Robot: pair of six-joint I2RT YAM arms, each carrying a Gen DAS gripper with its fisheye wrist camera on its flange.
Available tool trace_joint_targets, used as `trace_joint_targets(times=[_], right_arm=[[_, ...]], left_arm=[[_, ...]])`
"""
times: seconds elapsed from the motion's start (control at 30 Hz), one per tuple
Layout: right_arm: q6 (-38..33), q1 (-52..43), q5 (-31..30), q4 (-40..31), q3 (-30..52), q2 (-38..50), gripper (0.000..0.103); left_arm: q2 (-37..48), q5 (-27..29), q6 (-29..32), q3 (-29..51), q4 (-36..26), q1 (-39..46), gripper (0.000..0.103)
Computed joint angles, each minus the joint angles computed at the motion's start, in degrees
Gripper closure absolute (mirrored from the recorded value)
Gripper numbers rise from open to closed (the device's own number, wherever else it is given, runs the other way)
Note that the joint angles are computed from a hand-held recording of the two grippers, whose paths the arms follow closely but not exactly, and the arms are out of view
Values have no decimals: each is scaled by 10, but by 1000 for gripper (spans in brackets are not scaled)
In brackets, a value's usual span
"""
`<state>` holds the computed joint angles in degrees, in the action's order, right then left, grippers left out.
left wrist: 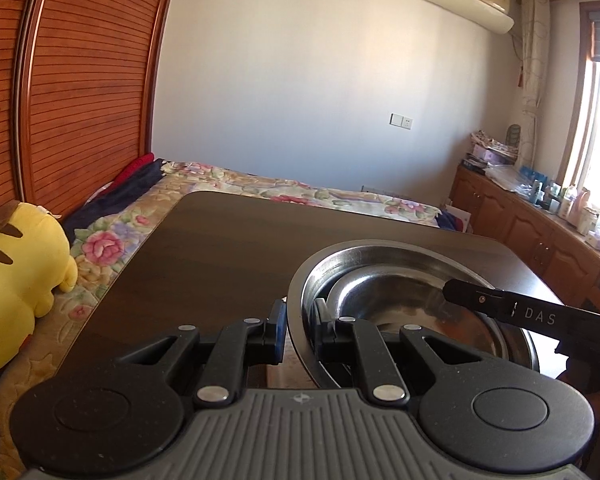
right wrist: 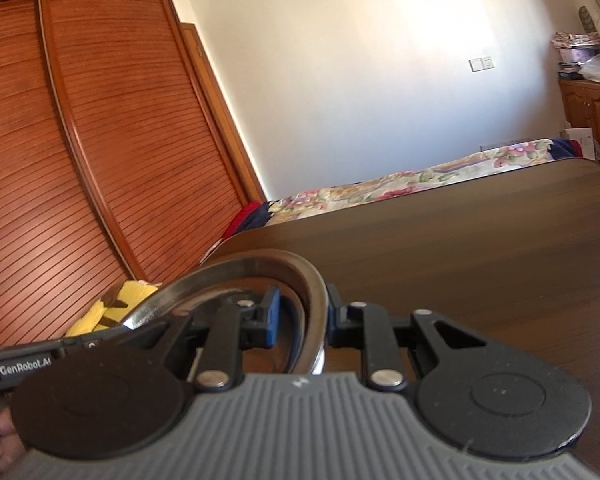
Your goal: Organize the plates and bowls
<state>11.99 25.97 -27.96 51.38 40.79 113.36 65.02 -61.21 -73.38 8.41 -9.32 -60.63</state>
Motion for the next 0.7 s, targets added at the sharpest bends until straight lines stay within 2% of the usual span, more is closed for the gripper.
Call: trace_joint_targets(times=[0.7], right_arm=[[-10,20,12,-30,19,14,79]], left_arm=[[27,10,16,-15,37,17,89]])
